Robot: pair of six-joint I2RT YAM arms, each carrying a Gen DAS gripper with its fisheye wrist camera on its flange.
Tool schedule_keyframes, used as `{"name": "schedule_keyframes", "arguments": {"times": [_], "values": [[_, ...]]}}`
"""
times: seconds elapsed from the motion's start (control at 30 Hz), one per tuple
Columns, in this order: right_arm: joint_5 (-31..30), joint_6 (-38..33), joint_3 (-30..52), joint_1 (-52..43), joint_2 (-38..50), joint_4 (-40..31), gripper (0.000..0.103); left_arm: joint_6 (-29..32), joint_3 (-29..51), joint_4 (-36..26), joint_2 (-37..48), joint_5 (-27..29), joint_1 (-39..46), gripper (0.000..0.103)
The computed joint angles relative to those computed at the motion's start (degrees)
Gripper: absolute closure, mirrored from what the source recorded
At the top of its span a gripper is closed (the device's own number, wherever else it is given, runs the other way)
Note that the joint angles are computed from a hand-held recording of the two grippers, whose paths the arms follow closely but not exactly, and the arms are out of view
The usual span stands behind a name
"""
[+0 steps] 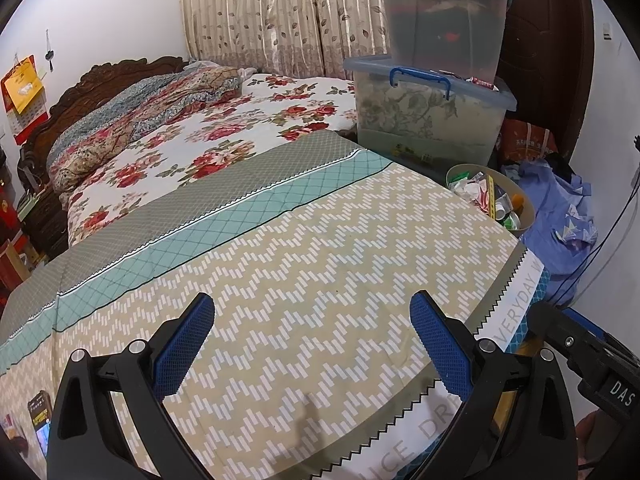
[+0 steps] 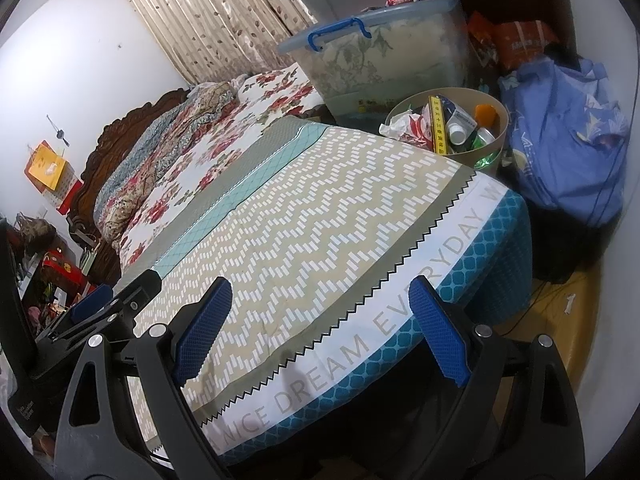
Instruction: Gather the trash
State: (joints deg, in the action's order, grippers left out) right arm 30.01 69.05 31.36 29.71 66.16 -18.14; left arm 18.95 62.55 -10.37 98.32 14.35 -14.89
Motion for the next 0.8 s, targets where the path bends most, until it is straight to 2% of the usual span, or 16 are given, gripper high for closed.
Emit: {"name": "schedule_keyframes", "arguments": {"times": [0.8], "values": [[0.42, 0.74, 0.43, 0.48, 0.26, -0.53, 0.014, 3.48, -0.31, -0.05, 1.51, 0.12, -0.42, 0.009]]}}
